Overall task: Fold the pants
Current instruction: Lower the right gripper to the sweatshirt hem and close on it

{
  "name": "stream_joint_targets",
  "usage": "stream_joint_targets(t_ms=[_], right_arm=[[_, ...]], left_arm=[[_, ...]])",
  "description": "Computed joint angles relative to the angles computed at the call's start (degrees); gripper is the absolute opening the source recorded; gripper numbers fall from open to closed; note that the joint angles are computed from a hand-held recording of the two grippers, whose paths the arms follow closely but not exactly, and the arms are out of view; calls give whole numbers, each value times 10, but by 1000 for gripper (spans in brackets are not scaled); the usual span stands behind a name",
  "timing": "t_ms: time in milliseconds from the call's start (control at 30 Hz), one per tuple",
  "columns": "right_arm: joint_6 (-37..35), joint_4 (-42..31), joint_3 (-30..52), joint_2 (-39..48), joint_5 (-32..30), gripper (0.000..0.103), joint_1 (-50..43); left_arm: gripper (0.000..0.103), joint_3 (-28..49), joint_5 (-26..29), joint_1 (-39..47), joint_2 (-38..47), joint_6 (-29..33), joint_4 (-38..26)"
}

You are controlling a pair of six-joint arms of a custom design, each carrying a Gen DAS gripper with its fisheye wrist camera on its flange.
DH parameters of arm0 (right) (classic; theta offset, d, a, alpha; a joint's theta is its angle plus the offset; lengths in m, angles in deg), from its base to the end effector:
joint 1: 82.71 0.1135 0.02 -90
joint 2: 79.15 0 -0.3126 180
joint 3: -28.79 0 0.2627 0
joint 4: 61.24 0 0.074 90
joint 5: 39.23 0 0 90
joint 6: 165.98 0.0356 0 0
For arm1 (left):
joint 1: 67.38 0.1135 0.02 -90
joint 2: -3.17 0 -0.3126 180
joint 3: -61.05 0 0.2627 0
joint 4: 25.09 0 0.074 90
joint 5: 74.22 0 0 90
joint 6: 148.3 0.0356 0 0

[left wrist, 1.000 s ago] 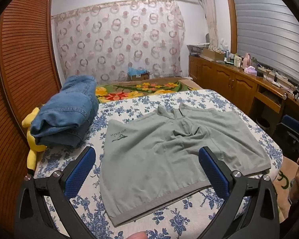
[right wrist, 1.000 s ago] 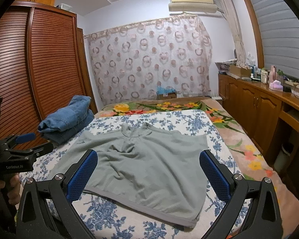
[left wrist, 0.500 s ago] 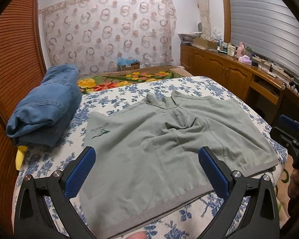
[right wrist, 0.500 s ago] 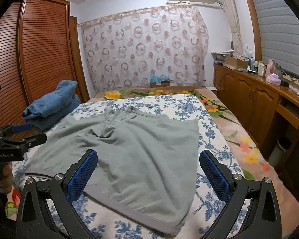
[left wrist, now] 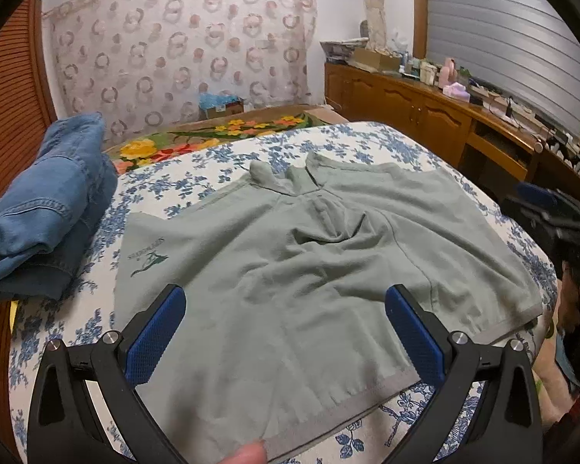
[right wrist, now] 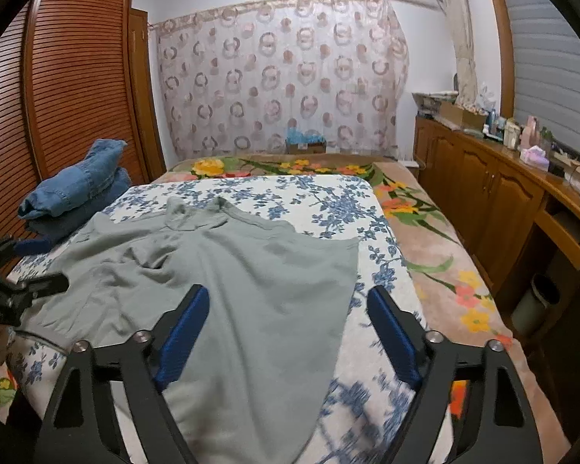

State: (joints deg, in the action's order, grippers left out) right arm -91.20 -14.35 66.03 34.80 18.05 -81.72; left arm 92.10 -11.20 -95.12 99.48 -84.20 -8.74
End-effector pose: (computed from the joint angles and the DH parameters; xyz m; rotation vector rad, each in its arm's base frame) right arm 0.2971 0.0244 0.0918 -0.6191 1.9332 0.4393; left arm 0.2144 -0.0945 0.1059 -0.1698 2.3032 0.1035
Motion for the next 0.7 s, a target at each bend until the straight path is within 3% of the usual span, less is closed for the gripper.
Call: stream_joint_targets(t_ms=[367,700], right_arm=[[-32,-300,169,-19,-1,49,0],[-30,-473,274,-8,39,32,15]], left_arm=[[103,21,52,27,57,15,3],[103,24,76,42,86,24,20]])
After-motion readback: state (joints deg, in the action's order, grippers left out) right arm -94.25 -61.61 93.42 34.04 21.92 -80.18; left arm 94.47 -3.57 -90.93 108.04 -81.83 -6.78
